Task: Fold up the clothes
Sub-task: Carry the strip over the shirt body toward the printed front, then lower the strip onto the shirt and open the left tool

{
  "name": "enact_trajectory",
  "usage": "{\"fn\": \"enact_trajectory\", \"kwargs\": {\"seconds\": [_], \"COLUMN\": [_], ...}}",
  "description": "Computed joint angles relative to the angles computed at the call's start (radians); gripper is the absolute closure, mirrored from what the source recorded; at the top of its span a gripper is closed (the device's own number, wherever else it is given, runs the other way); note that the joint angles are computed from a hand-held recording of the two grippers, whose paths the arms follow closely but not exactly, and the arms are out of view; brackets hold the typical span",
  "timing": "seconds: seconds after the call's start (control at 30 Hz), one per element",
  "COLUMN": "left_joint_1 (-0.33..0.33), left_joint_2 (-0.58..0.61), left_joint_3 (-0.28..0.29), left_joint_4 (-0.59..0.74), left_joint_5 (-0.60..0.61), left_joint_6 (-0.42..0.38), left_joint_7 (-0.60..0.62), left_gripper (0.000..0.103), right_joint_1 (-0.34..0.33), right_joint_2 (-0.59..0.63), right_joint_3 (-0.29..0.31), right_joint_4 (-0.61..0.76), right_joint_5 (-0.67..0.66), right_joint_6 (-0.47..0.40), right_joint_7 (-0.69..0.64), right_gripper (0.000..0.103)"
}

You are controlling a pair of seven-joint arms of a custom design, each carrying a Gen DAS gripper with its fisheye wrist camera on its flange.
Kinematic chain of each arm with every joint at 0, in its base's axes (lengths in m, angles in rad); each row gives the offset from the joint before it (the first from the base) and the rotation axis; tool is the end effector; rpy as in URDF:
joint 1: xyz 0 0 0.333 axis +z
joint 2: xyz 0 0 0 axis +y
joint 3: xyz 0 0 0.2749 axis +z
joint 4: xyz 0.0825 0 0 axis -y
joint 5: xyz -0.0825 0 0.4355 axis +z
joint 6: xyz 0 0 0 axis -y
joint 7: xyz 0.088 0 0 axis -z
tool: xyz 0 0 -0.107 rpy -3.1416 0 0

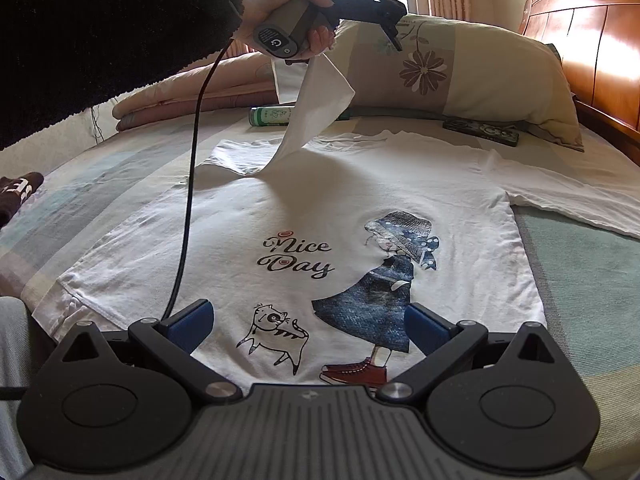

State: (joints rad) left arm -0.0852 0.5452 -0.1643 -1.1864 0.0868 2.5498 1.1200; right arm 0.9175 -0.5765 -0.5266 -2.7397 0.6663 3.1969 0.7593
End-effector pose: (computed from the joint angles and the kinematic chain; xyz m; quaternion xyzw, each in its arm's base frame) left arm 0.7766 -0.1624 0.5321 -0.7125 0.5760 -0.3624 0.1712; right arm 0.4440 0.1367 0.3898 -0.7482 0.4706 -0.1795 0.4318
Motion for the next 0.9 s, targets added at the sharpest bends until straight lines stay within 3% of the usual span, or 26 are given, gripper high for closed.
{"fn": "enact_trajectory", "kwargs": {"seconds": [0.13,0.2,0.27,0.33,0.5,0.7,0.8,0.9], "left_joint_1": [-0.01,-0.03,-0.012,0.014,0.007,-0.009,-0.028,-0.082], "left_joint_2": [0.016,0.001,0.006,0.039,0.082,0.078,0.151,0.203], "left_joint_3": [0.003,0.031,0.008,-0.033,-0.038,-0.043,-0.063,-0.03], "left_joint_4": [0.019,-0.016,-0.019,0.03,0.079,0.044,0.168,0.259], "left_joint_5": [0.012,0.051,0.035,-0.014,-0.044,-0.045,-0.038,0.016], "left_joint_6": [0.03,0.103,0.12,0.042,-0.09,-0.101,-0.249,-0.382], "left_joint_7": [-0.003,-0.054,-0.029,0.032,0.102,0.178,0.329,0.394], "left_gripper": [0.001,0.001,0.001,0.001,0.001,0.001,0.001,0.001], "right_joint_1": [-0.001,-0.003,-0.005,-0.003,-0.002,-0.011,-0.015,-0.033], "right_joint_2": [0.002,0.003,0.004,0.003,0.0,0.005,0.009,0.018], "right_joint_3": [0.0,0.001,0.003,0.001,0.0,0.01,0.013,0.032], "right_joint_4": [0.002,0.002,0.003,0.003,0.002,0.003,0.005,0.009], "right_joint_5": [0.0,0.0,0.001,0.003,0.006,0.008,0.012,0.017], "right_joint_6": [-0.001,-0.004,-0.006,-0.005,-0.004,-0.008,-0.01,-0.018], "right_joint_7": [0.003,0.002,0.001,-0.003,-0.007,-0.007,-0.009,-0.002], "right_gripper": [0.0,0.0,0.0,0.0,0.0,0.0,0.0,0.0]}}
